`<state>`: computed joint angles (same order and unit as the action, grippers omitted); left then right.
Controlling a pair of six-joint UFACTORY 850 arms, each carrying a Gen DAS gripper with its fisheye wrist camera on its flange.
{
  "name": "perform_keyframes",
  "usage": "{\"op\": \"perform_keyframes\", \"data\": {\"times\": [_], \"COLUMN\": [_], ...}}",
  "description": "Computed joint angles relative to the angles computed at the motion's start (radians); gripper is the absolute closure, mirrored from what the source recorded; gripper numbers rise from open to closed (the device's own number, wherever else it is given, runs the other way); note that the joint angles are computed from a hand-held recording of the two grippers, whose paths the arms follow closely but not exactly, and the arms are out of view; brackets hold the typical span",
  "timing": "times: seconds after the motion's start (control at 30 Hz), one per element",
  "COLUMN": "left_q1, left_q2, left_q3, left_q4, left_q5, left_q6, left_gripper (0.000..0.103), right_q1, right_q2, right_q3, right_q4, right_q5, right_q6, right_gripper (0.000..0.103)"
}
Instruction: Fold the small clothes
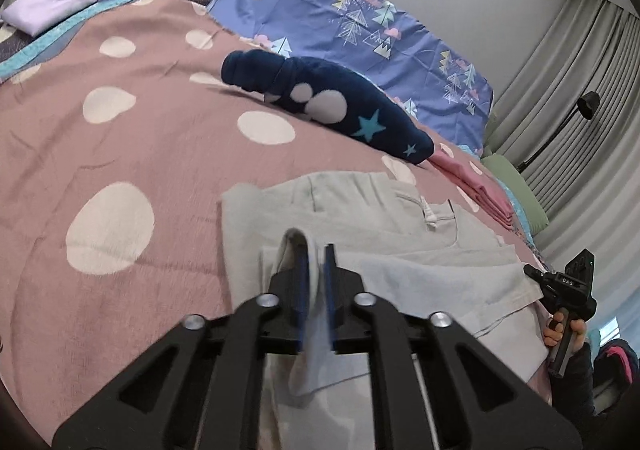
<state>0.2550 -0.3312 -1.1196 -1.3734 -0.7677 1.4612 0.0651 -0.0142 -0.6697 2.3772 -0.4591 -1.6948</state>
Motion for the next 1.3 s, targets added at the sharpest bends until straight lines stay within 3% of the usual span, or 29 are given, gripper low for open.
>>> {"op": "perform_keyframes", "data": {"times": [0.07, 0.13, 0.3, 0.4, 0.47, 0.57, 0.67, 0.7, 0.73, 0.77, 0.8, 0.9, 1.0, 1.2, 1.23, 1.3], "left_q1": [0.009, 0.017, 0.015, 0.005, 0.01, 0.011, -0.014, -0.031, -0.058, -0.076, -0.094, -0.108, -0.112, -0.129, -0.134, -0.136], "left_q2": [0.013, 0.029, 0.069, 0.081, 0.073, 0.056, 0.024, 0.011, -0.009, -0.016, -0.03, -0.076, -0.102, -0.178, -0.188, -0.206], "left_q3": [0.012, 0.03, 0.077, 0.086, 0.073, 0.023, -0.049, -0.073, -0.103, -0.115, -0.133, -0.18, -0.197, -0.268, -0.28, -0.303], "left_q4": [0.017, 0.033, 0.129, 0.188, 0.177, 0.098, 0.014, -0.006, -0.027, -0.021, 0.015, 0.155, 0.243, 0.36, 0.365, 0.357], "left_q5": [-0.006, -0.024, -0.022, 0.002, -0.025, -0.066, -0.018, 0.032, 0.124, 0.194, 0.255, 0.267, 0.261, 0.248, 0.249, 0.226], "left_q6": [-0.007, 0.007, 0.012, -0.01, -0.027, -0.04, -0.062, -0.068, -0.057, -0.065, -0.099, -0.198, -0.23, -0.312, -0.311, -0.302], "left_gripper": [0.075, 0.071, 0.071, 0.1, 0.102, 0.102, 0.101, 0.1, 0.089, 0.063, 0.054, 0.05, 0.05, 0.05, 0.053, 0.077], "right_q1": [0.004, 0.014, 0.052, 0.076, 0.071, 0.023, -0.008, -0.016, -0.019, -0.027, -0.029, -0.044, -0.044, -0.032, -0.022, -0.01], "right_q2": [0.014, 0.033, 0.054, 0.062, 0.072, 0.061, 0.005, -0.036, -0.064, -0.097, -0.121, -0.138, -0.135, -0.193, -0.204, -0.221], "right_q3": [0.004, 0.009, 0.009, 0.008, 0.012, -0.013, -0.1, -0.15, -0.182, -0.215, -0.237, -0.232, -0.218, -0.295, -0.311, -0.335], "right_q4": [-0.028, -0.068, -0.255, -0.235, -0.18, -0.192, -0.203, -0.242, -0.284, -0.36, -0.406, -0.385, -0.318, -0.487, -0.512, -0.584], "right_q5": [0.017, 0.043, 0.132, 0.173, 0.143, 0.015, 0.009, 0.044, 0.07, 0.094, 0.118, 0.09, 0.109, 0.181, 0.208, 0.233], "right_q6": [0.006, 0.014, 0.128, 0.09, 0.056, 0.116, 0.175, 0.227, 0.281, 0.376, 0.453, 0.438, 0.317, 0.412, 0.415, 0.456], "right_gripper": [0.095, 0.089, 0.091, 0.098, 0.098, 0.098, 0.097, 0.09, 0.083, 0.066, 0.06, 0.061, 0.06, 0.062, 0.063, 0.078]}}
